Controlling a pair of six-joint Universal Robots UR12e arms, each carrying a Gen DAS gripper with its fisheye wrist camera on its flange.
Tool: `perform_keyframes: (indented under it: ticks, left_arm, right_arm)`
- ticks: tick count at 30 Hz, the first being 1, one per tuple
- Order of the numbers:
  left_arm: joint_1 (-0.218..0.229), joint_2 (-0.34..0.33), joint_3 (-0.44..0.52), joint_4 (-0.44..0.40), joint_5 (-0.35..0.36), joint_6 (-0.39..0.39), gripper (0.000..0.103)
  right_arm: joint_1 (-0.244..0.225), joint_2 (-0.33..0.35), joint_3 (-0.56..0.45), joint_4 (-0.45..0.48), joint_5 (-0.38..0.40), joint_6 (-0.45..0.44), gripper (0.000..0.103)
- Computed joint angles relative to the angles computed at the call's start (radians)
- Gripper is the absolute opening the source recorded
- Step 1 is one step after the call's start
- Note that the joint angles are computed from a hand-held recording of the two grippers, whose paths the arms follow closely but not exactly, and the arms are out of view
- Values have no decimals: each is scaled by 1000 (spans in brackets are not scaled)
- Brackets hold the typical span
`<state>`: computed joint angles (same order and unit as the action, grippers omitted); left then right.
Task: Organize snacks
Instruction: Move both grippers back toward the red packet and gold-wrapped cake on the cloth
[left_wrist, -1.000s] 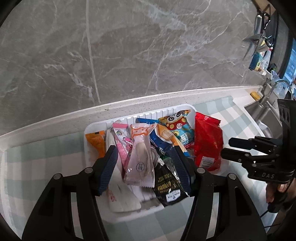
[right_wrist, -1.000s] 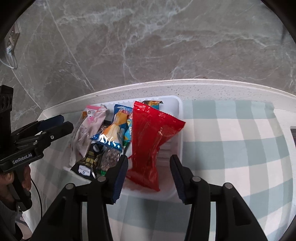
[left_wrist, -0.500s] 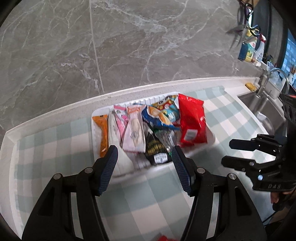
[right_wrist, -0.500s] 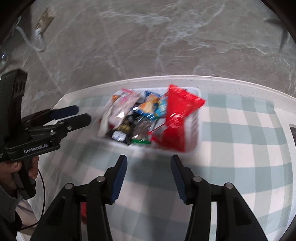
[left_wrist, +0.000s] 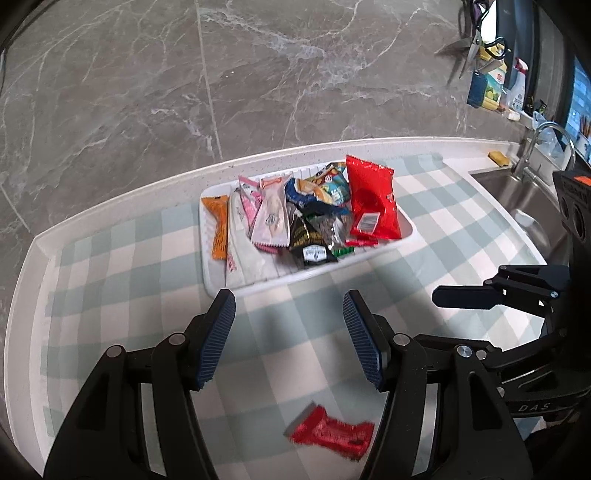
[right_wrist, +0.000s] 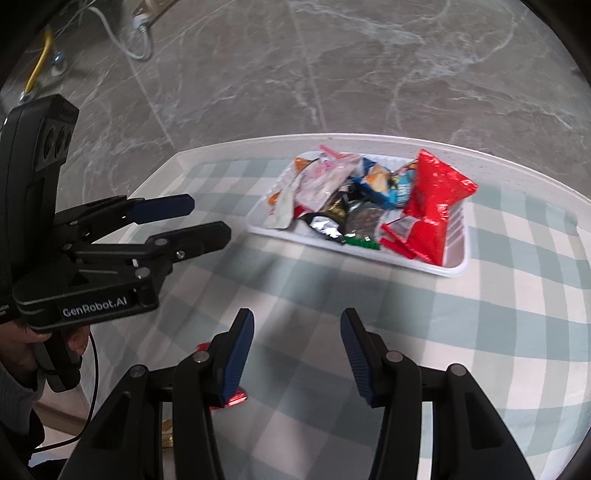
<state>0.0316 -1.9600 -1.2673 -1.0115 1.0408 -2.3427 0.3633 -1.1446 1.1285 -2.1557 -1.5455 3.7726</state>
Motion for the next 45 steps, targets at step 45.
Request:
perform_keyframes:
  ticks: [45]
  left_arm:
    - [145,158,-265,-249,28,323,60]
  right_arm:
    - [71,115,-140,163,111,-193,52]
